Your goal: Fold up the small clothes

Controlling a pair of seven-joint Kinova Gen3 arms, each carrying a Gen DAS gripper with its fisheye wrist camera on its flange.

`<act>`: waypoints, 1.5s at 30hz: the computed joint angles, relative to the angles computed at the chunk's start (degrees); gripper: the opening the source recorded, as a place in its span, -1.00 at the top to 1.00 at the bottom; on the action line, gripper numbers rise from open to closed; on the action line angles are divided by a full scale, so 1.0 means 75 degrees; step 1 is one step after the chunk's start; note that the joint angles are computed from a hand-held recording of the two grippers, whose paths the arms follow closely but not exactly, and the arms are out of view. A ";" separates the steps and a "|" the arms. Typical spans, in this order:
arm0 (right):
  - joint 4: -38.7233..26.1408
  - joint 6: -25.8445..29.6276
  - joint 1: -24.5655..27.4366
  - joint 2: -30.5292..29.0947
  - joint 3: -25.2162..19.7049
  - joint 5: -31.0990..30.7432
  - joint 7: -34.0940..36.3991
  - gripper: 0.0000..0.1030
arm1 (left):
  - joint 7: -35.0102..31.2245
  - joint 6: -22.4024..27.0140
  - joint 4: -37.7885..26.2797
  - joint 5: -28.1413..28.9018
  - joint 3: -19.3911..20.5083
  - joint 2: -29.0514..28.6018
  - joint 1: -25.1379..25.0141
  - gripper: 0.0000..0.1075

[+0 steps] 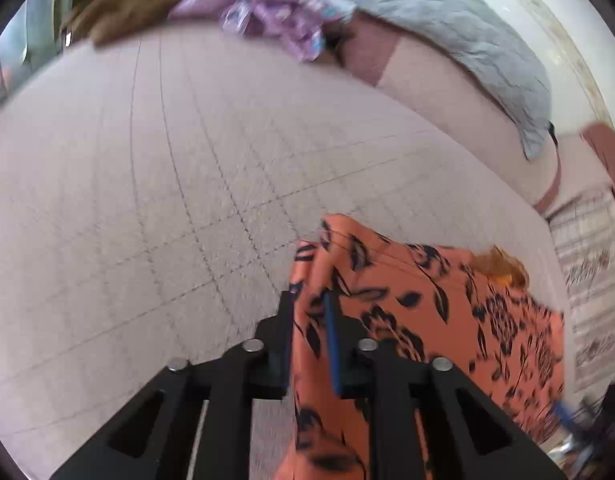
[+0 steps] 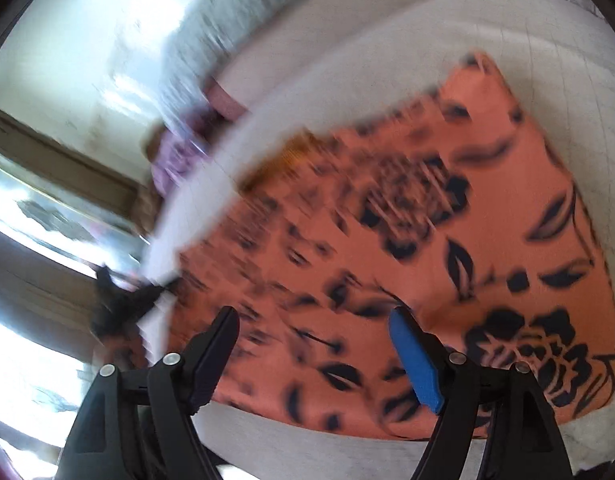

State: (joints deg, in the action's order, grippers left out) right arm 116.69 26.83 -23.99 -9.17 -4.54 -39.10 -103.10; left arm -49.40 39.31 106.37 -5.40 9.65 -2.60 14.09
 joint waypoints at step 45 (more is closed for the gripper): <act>0.3215 -0.3084 -0.1840 -0.1464 0.1718 0.0971 -0.3676 -0.10 | 0.4260 0.2926 -0.1357 -0.4077 0.1450 0.0941 0.3986 -0.30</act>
State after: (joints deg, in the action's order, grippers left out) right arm 140.80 3.70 -37.79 -20.15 8.35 -31.82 -130.66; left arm -17.45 61.26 96.19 -35.97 20.53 4.46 43.99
